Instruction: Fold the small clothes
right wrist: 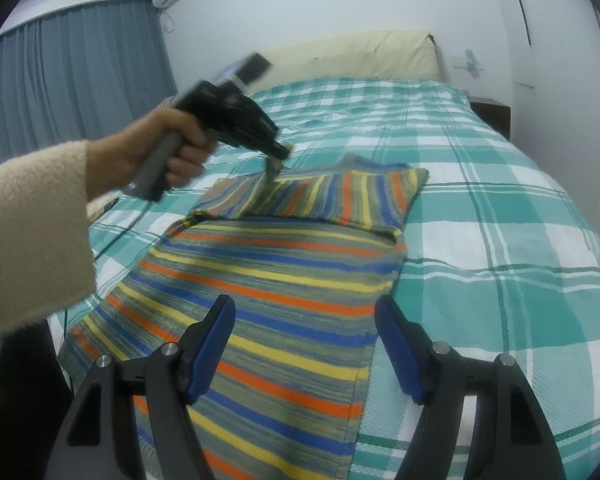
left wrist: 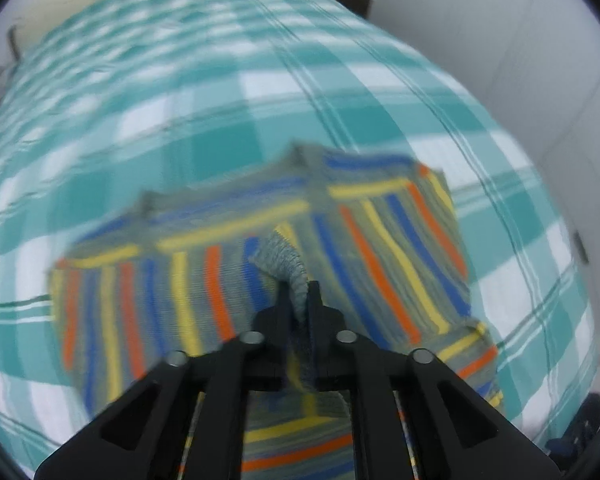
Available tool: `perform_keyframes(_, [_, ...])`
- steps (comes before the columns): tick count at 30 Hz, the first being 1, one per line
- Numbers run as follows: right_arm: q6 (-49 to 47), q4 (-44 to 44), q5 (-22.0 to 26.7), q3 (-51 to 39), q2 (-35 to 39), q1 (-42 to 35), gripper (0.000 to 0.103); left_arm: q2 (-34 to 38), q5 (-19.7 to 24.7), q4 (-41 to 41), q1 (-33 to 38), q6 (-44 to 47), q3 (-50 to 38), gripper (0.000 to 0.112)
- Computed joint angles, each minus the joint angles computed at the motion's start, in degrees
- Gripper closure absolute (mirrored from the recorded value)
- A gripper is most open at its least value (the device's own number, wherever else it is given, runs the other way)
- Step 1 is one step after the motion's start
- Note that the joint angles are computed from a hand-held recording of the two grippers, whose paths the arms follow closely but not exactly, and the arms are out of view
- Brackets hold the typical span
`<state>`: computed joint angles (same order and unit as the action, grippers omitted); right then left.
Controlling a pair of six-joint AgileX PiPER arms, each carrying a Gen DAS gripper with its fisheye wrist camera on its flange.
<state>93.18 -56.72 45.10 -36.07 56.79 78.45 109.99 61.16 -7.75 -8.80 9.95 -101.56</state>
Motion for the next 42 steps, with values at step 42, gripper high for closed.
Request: perform_keyframes(42, [0.0,-0.4,4.0,-0.9,4.0,2.1,0.031,-24.7,-35.2,4.8,31.4,3.6,50.7,0.023])
